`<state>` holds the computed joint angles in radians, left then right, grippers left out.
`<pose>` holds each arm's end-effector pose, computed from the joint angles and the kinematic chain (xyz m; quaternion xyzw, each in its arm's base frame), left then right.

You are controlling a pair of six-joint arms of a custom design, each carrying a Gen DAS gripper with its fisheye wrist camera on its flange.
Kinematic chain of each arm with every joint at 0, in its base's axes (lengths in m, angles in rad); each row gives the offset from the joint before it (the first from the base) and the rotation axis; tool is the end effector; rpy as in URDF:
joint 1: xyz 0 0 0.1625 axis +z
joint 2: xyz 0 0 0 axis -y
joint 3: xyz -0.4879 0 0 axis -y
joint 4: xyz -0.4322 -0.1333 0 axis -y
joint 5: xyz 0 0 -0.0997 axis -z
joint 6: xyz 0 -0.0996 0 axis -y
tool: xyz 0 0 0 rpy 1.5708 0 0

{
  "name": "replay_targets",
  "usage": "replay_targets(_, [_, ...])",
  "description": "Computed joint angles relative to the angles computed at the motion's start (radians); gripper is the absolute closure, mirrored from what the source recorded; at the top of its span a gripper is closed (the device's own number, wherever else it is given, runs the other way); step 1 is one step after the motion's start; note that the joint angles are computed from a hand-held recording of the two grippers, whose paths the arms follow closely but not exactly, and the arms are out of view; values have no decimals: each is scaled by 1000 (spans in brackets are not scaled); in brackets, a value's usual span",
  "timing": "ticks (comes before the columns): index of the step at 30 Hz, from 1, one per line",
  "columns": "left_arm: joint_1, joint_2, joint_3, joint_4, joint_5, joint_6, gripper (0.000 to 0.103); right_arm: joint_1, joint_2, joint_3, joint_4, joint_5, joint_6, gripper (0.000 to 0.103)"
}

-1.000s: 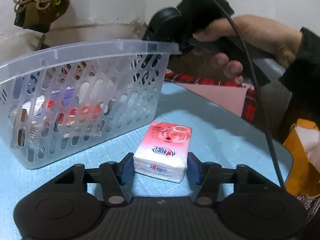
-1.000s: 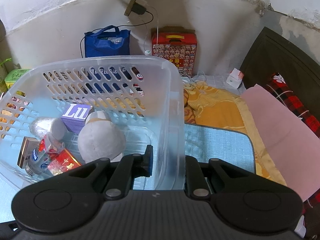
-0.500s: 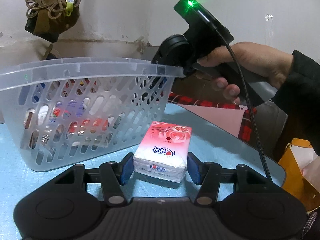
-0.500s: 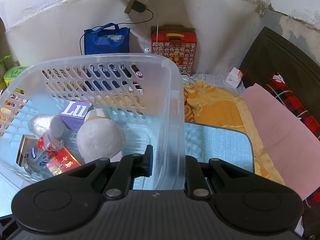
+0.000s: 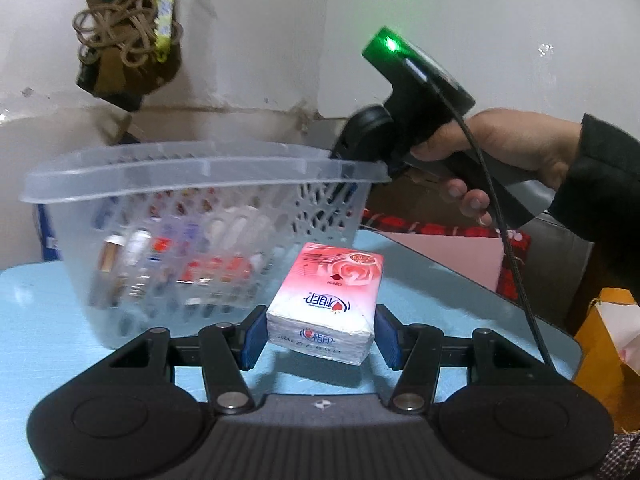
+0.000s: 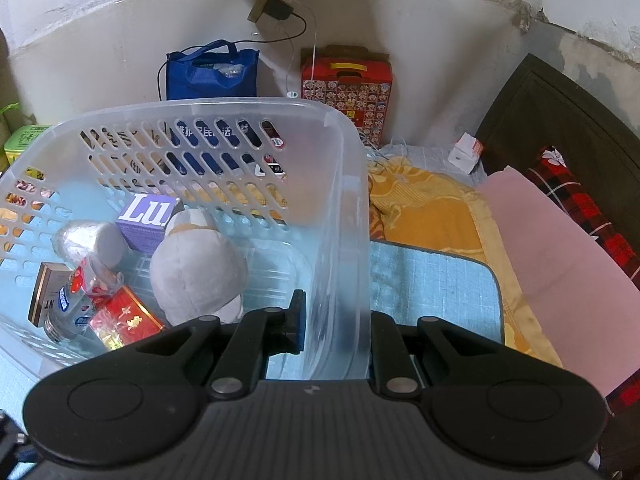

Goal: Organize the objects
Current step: 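Lift the tissue pack over the basket and release it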

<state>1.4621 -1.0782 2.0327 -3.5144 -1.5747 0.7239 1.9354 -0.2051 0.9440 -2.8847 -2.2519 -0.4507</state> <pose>0.0650 -0.6293 0.2683 0.3568 0.8046 -0.4529 0.1421 0.3950 -0.8371 -0.0399 0.2714 -0.8674 0.2532 0.3315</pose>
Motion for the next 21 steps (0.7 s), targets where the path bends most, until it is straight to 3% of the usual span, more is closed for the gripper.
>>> replay_targets(8, [-6, -113, 28, -40, -73, -44, 44, 1, 4, -12, 9, -1, -2, 88])
replay_targets(12, [-59, -125, -57, -9, -11, -49, 44, 1, 4, -12, 11, -1, 1, 88])
replay_targets(16, [-110, -92, -204, 161, 82, -56, 44, 1, 5, -16, 20, 2, 11, 88])
replay_targets(21, [-135, -38, -305, 247, 154, -64, 44, 1, 5, -18, 25, 4, 15, 88])
